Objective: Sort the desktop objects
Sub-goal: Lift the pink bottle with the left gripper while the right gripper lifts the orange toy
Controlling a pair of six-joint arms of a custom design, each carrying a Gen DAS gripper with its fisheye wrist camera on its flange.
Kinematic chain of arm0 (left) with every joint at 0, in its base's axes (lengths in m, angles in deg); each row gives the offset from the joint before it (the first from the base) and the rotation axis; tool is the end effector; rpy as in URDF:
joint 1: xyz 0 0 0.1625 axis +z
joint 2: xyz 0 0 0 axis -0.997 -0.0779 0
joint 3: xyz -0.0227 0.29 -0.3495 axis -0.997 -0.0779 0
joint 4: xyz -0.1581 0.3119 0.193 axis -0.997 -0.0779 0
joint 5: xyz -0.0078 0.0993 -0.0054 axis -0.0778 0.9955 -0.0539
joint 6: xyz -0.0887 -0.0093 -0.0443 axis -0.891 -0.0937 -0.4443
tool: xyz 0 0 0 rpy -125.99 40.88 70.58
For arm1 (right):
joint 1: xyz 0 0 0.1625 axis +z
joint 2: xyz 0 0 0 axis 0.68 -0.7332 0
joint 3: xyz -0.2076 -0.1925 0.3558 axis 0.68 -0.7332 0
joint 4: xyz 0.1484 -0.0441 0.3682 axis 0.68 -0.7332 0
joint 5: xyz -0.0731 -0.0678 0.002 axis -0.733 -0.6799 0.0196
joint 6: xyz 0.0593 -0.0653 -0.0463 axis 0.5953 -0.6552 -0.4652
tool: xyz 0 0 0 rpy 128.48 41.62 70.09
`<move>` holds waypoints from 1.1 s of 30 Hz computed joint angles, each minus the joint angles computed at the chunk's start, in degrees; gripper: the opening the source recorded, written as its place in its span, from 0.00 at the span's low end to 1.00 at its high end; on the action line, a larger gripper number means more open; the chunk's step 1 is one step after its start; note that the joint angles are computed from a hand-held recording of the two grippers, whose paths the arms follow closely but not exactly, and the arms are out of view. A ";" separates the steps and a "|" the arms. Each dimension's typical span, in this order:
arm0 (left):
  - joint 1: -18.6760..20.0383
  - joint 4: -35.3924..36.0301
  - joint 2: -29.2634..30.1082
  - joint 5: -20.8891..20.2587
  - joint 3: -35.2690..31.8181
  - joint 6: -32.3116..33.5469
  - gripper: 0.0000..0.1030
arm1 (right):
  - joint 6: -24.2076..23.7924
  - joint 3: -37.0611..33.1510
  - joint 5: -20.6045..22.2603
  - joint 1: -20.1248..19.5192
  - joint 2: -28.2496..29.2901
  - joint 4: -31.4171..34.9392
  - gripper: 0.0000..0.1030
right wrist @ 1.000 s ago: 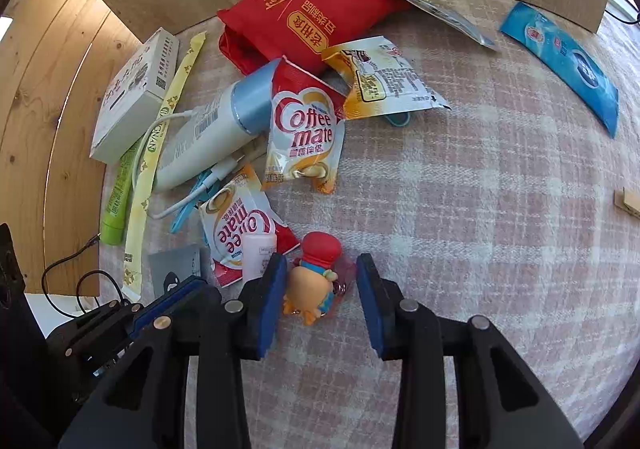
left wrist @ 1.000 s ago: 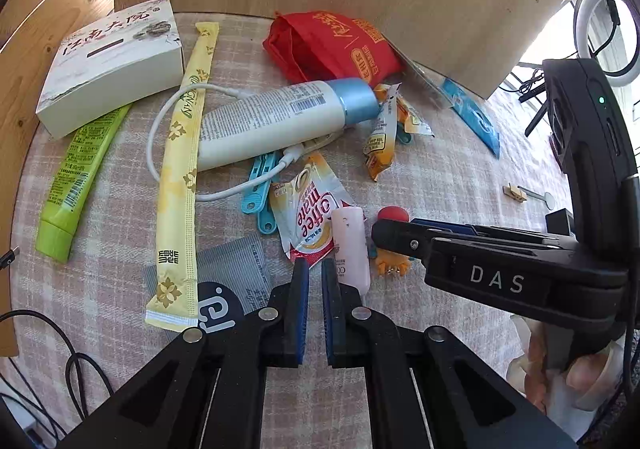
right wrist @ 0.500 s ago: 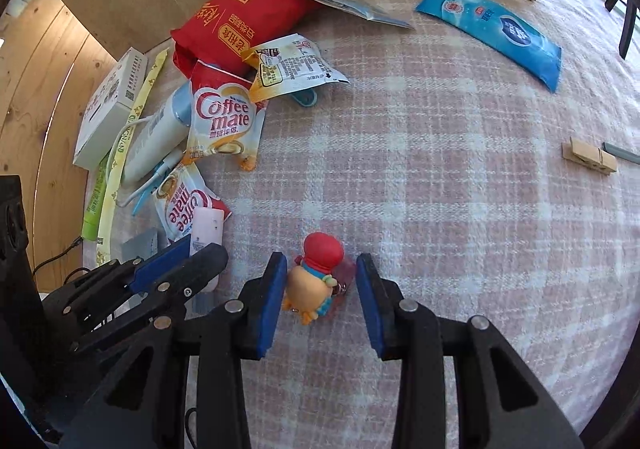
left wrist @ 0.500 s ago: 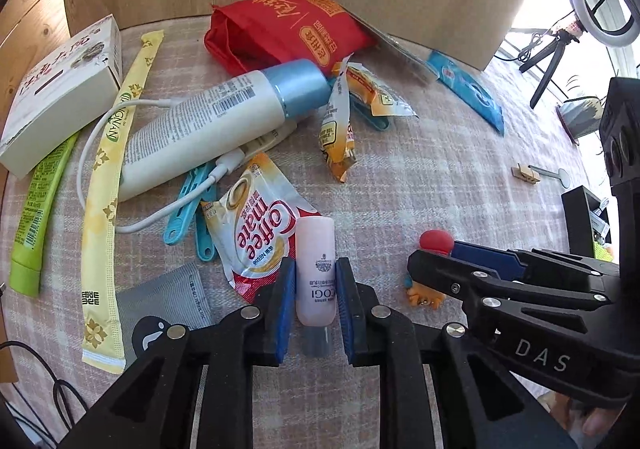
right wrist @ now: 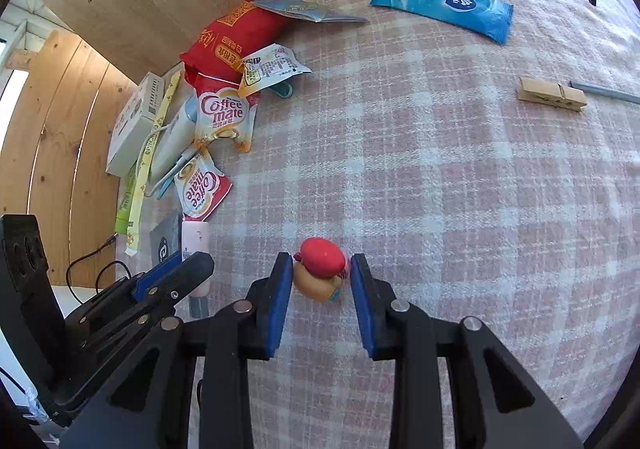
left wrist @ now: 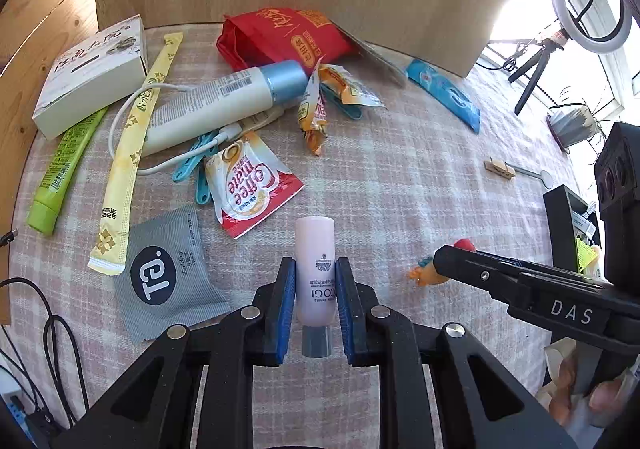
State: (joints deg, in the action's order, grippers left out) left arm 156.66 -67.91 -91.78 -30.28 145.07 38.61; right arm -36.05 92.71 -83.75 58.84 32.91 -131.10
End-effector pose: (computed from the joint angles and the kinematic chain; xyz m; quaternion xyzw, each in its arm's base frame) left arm -0.0817 -0.8203 0.2587 0.0624 0.9516 -0.1596 0.2550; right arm 0.2742 -0.8480 0.0764 0.0328 -0.9804 0.0854 0.1747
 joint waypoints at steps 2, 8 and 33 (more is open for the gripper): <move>-0.89 -0.75 -0.39 -0.38 1.14 -1.02 0.18 | -1.30 5.94 1.71 -0.50 -4.06 -3.18 0.23; -4.35 -5.61 0.25 2.37 5.06 -3.59 0.18 | -4.00 9.97 3.90 -1.61 -9.44 -4.06 0.18; -0.77 -12.20 -7.21 0.84 13.74 -8.71 0.18 | -6.50 -13.30 -11.79 3.69 8.65 15.14 0.32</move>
